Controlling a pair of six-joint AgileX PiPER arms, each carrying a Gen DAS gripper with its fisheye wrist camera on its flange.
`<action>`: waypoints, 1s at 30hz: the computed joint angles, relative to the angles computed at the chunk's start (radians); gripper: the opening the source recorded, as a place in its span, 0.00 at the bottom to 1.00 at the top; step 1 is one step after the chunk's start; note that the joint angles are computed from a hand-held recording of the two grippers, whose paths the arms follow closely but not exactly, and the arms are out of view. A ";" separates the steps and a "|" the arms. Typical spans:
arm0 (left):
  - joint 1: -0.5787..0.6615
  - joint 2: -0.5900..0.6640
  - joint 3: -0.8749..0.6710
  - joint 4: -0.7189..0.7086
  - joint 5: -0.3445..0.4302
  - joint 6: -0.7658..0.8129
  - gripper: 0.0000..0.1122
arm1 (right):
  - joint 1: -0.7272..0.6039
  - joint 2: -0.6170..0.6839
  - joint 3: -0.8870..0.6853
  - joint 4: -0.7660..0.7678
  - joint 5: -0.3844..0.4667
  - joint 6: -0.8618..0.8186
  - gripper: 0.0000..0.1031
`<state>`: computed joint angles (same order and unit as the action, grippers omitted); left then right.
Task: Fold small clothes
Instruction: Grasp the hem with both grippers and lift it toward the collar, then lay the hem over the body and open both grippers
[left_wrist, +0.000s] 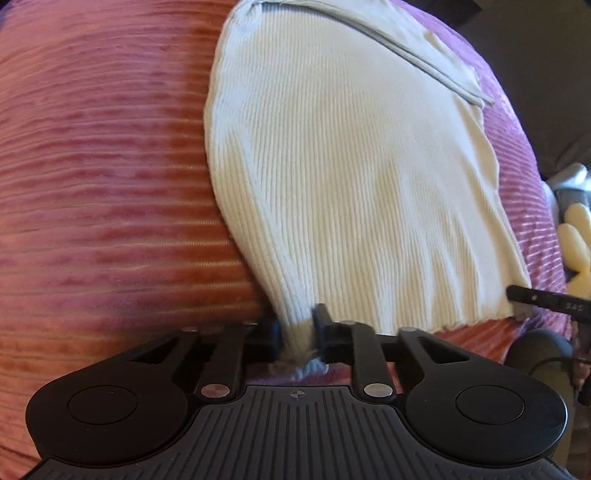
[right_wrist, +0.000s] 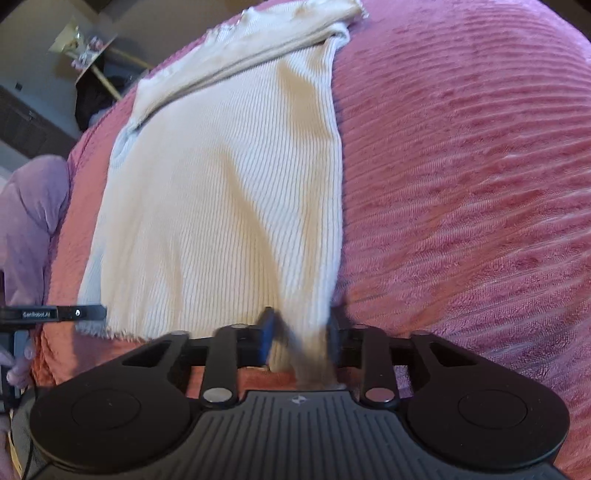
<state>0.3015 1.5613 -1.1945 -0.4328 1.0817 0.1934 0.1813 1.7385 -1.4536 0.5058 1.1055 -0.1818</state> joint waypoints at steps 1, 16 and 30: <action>0.017 0.002 -0.001 -0.031 0.007 0.025 0.13 | -0.005 0.005 -0.006 0.002 0.011 -0.009 0.12; 0.039 0.117 -0.292 -0.119 -0.285 -0.129 0.13 | -0.091 0.114 -0.141 0.391 -0.264 -0.043 0.08; 0.011 0.138 -0.168 0.045 -0.537 -0.076 0.65 | 0.076 0.199 -0.225 -0.038 -0.490 -0.098 0.45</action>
